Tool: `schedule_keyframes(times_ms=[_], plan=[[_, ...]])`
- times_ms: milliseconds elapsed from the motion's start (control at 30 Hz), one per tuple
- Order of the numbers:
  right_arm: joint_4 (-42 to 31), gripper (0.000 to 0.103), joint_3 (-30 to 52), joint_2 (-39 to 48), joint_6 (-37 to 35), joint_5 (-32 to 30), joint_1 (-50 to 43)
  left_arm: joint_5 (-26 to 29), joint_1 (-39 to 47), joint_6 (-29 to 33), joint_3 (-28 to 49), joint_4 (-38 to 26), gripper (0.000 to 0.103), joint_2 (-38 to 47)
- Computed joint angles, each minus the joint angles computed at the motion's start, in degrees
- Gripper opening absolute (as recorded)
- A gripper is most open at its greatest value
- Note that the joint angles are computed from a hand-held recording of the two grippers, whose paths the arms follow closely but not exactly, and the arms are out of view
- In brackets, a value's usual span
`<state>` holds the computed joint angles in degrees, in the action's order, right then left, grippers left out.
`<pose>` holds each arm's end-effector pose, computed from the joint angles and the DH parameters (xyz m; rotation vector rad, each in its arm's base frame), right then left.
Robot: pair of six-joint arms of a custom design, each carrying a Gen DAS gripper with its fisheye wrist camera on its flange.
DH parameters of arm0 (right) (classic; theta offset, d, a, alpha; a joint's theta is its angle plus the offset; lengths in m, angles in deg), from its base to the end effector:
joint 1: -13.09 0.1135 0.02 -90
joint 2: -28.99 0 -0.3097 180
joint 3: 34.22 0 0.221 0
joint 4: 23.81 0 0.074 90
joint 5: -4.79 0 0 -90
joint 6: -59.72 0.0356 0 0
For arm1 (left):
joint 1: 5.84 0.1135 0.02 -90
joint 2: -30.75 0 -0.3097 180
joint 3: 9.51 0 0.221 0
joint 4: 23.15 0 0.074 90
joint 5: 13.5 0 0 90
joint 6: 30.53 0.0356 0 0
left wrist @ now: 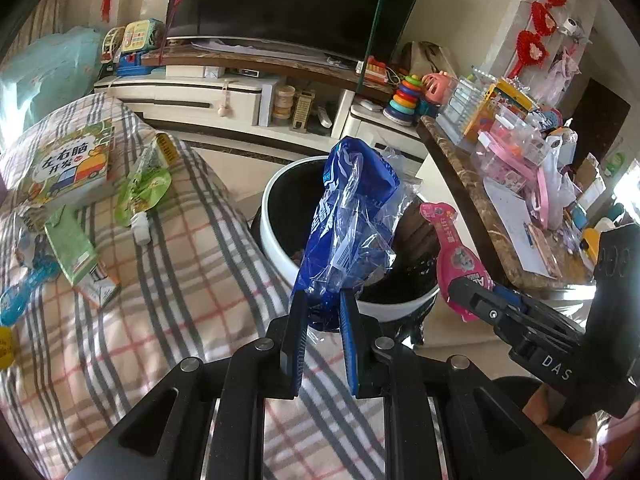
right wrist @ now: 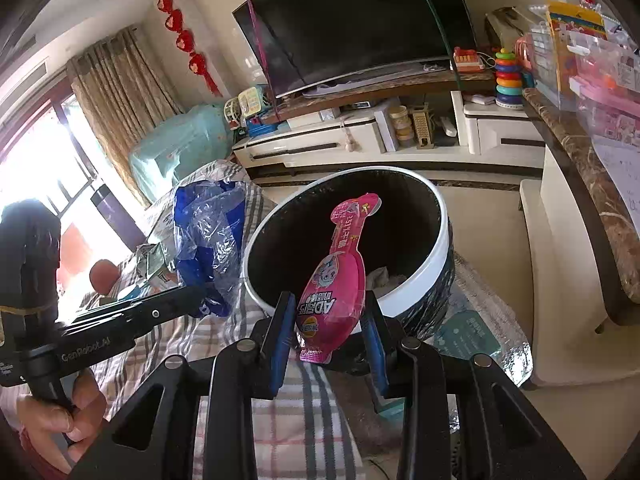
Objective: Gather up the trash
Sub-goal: 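Carry pink bottle and blue bag over the bin and release them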
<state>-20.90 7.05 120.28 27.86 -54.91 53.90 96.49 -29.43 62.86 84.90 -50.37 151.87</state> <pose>0.1936 0.1434 0.1770 0.5776 2.1959 0.2769 0.3990 -0.1875 0.1924 0.7290 2.4187 -0.5816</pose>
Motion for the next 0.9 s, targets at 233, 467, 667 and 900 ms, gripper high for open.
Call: schedule_keyframes(times_ms=[233, 467, 667, 900], plan=[[0.19, 0.033, -0.1, -0.57, -2.38, -1.5, -2.67, -0.6, -1.0, -0.98, 3.66, -1.68, 0.014, 2.09], [1.09, 0.033, 0.04, -0.08, -5.22, -3.86, -5.84, -1.05, -1.74, -1.81, 8.44, -4.19, 0.014, 4.83], [1.71, 0.033, 0.16, 1.07, -6.47, -5.45, -7.34, -1.76, -2.37, -2.42, 12.65, -6.25, 0.014, 6.98], [1.53, 0.033, 0.75, 1.89, -7.42, -6.84, -8.71, -2.27, -3.06, -3.2, 18.11, -8.81, 0.015, 10.19]])
